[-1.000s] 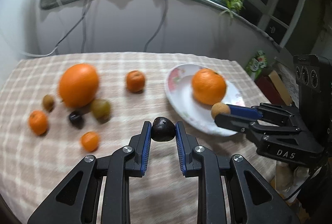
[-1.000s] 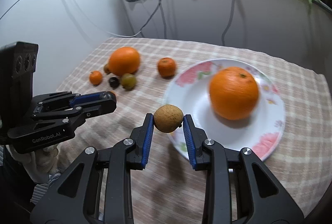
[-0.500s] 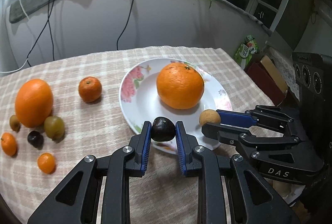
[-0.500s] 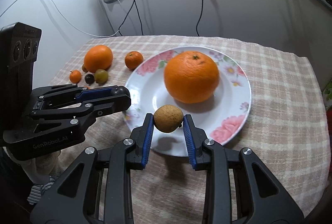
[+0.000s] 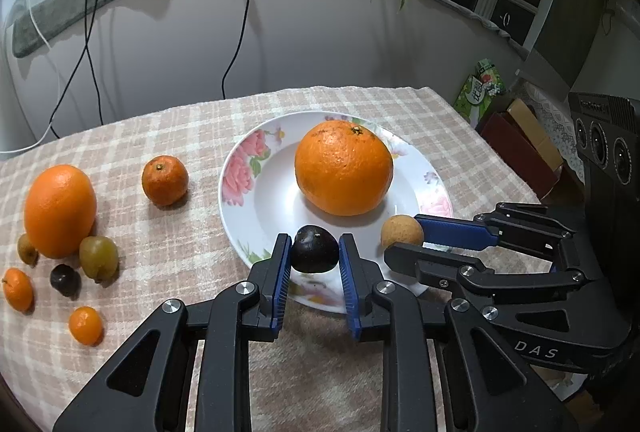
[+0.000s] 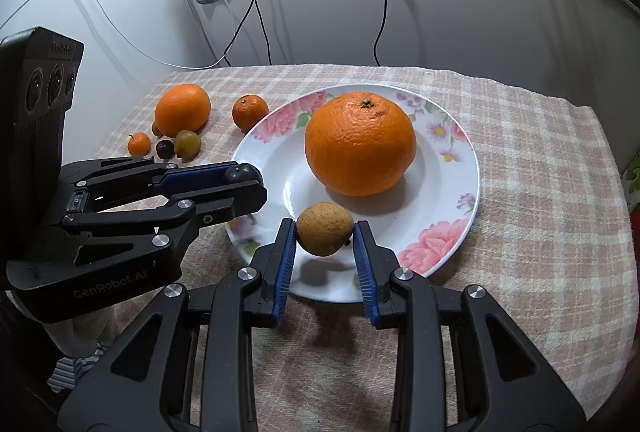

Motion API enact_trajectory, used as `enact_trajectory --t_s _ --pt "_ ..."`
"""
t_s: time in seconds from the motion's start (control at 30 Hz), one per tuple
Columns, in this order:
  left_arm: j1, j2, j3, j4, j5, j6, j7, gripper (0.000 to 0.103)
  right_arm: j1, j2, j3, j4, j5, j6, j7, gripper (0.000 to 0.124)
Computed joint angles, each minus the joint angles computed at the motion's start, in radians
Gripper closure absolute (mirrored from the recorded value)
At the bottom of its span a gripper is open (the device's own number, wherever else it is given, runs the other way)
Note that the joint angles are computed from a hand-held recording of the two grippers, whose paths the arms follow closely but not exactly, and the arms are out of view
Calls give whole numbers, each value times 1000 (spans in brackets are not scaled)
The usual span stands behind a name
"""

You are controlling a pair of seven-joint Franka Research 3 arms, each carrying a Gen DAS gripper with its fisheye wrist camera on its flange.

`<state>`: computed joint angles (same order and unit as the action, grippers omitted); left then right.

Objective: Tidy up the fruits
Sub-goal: 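Carry the kiwi with the right gripper while the left carries the plum onto the plate, then open both grippers and withdraw them from the plate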

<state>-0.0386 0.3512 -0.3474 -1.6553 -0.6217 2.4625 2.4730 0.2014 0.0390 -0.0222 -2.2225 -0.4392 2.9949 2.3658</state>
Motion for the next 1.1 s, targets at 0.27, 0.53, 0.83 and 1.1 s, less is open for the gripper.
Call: enact_trajectory --t_s 0.27,0.53,0.83,1.1 --pt "3 1 -4 0 -7 1 11 71 1 1 -4 6 -32 -19 32 93" --pt "12 -4 -2 0 -34 0 13 59 -2 -10 -4 11 -133 -48 126 71" --pt "24 -20 12 -16 -64 6 19 46 -32 -37 20 8 -253 -49 234 56" --pt "39 -21 39 -21 -35 50 -35 43 -30 -15 30 48 -191 -28 170 55"
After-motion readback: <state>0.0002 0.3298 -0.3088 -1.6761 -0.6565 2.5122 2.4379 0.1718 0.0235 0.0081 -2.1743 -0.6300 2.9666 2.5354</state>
